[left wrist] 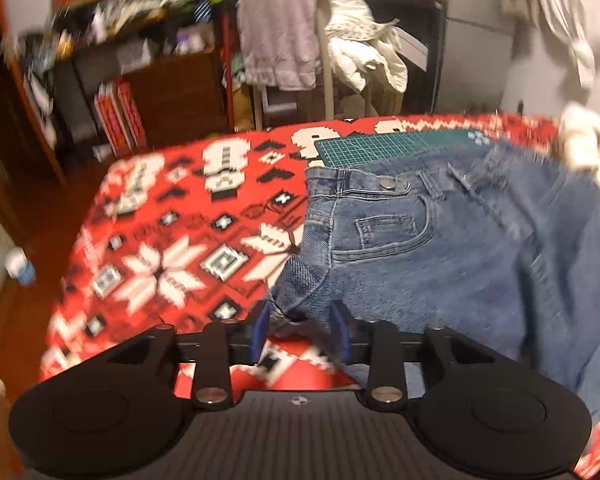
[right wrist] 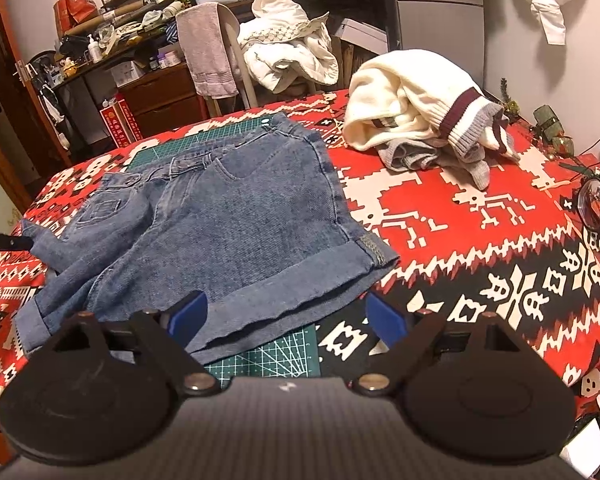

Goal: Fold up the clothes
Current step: 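Grasp the shorts leg hem with the left tool and smooth it flat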

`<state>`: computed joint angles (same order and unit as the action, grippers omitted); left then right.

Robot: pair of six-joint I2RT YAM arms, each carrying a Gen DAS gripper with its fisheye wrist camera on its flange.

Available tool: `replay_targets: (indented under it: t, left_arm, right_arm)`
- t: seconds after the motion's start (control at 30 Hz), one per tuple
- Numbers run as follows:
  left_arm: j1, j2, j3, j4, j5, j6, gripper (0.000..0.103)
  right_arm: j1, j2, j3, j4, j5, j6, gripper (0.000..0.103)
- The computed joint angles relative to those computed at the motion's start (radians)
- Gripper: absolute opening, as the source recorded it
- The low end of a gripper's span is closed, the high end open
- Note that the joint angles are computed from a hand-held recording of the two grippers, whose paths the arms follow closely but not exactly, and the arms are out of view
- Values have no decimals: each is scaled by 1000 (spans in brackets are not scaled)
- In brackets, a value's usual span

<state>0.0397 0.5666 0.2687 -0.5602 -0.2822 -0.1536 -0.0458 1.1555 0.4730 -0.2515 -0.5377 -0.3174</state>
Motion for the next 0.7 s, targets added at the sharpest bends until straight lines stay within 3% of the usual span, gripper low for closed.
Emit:
replay_targets:
  t: [0.1, 0.2, 0.37, 0.5, 0.6, 0.7]
  left_arm:
    - [-41, 44, -16, 66, -69, 59, 42]
    - [-22, 116, -31, 174, -81, 130, 55]
    - [106, 295, 6, 301, 70, 198, 56]
    - [173, 423, 44, 348, 178, 175, 56]
    - [220, 482, 66, 352, 256, 128, 45]
    - [188, 455, 67, 323, 236, 64, 23]
  right_arm:
    - [9, 4, -3, 8, 4, 7, 89]
    - [13, 2, -6, 11, 8, 6, 89]
    - [4, 15, -3, 21, 12, 4, 89]
    - [-10, 43, 10, 34, 16, 9, 89]
    - [-11, 59, 17, 47, 22, 12, 89]
    - [-6, 62, 19, 53, 27, 17, 89]
